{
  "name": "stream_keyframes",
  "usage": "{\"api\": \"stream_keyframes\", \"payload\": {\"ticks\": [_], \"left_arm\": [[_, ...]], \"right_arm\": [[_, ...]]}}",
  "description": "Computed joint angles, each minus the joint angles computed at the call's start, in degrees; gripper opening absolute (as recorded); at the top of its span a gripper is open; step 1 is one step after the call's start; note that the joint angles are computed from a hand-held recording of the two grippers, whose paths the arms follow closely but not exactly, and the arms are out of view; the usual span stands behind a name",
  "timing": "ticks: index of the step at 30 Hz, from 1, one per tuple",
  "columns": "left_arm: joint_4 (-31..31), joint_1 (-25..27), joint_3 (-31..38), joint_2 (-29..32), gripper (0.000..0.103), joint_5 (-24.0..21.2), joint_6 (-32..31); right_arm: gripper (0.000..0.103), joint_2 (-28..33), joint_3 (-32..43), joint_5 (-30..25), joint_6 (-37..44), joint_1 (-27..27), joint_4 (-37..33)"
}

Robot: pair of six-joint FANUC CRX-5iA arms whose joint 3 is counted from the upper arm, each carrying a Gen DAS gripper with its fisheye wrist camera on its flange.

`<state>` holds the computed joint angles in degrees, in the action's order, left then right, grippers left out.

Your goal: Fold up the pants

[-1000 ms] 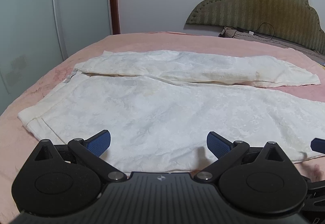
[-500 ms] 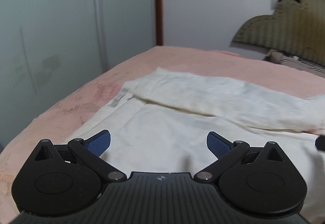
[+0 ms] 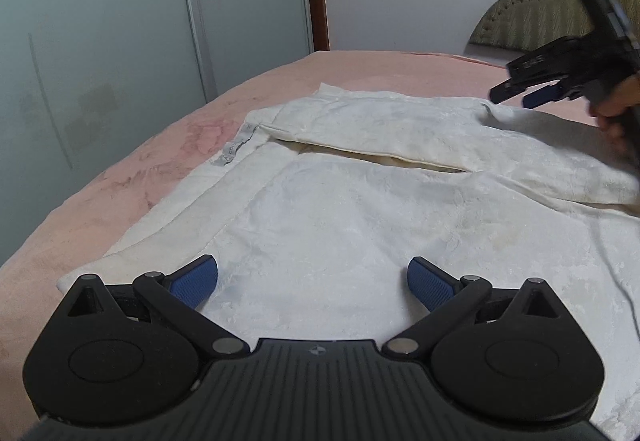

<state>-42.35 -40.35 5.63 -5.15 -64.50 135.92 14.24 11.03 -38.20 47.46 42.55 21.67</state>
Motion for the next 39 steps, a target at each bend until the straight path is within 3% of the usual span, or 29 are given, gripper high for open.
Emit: {"api": "stream_keyframes", "payload": {"ticks": [4,7,8,10,11,15,19,21,23,26,28,30,33,37,39], "left_arm": [[0.36,0.36,-0.17,0.03,0.103,0.63,0.12],[1.06,1.04,-0.64,-0.27,0.103,1.59,0.11],[1.21,1.19,-0.75,-0.36,0.103,1.81,0.16],[1.24,1.23,-0.91,-0.54,0.103,1.99,0.35],[1.3,1.26,-1.03,-0.68,0.103,2.17,0.6],[1.25,2.16,-3.25,-2.95,0.102,5.09,4.62],[3.68,6.11,-8.71,-8.82,0.102,12.1,12.83],[10.64,11.27,-13.08,-12.95,0.102,18.83,13.32],[23.25,18.32,-18.77,-17.07,0.102,27.23,7.77],[43.98,25.68,-26.87,-21.04,0.102,36.41,-6.57],[53.09,27.17,-30.85,-22.54,0.102,40.98,-12.62],[53.2,26.87,-31.31,-23.16,0.102,41.77,-10.72],[50.75,26.45,-28.86,-21.56,0.102,37.53,-7.46],[61.35,28.61,-32.9,-21.89,0.102,39.67,-11.44],[60.58,28.64,-33.44,-22.25,0.102,41.11,-11.78]], "right_arm": [[0.064,6.87,11.59,-4.7,11.47,-3.82,-14.94],[0.06,7.47,13.26,-4.29,18.72,-4.51,-19.6],[0.044,7.63,13.11,-4.89,19.73,-3.87,-17.64],[0.024,6.71,11.99,-4.65,21.12,-3.39,-17.44],[0.02,5.87,10.59,-3.66,20.07,-2.93,-16.39],[0.018,0.31,-1.86,4.41,7.35,2.13,5.0],[0.017,-6.21,-13.51,5.68,-3.16,8.17,29.55],[0.017,-9.84,-18.45,4.53,-4.8,11.67,37.12],[0.017,-13.74,-23.52,2.52,-5.24,16.14,42.86],[0.012,-18.38,-29.55,-1.08,-6.15,23.14,46.36],[0.012,-20.37,-32.37,-2.92,-6.16,27.07,45.56],[0.011,-21.55,-34.8,-3.5,-7.34,29.58,44.72],[0.009,-22.09,-37.27,-4.15,-12.02,31.42,45.28],[0.009,-22.22,-38.69,-3.43,-17.02,31.52,46.4],[0.009,-21.86,-38.31,-5.74,-14.93,32.37,46.24]]}}
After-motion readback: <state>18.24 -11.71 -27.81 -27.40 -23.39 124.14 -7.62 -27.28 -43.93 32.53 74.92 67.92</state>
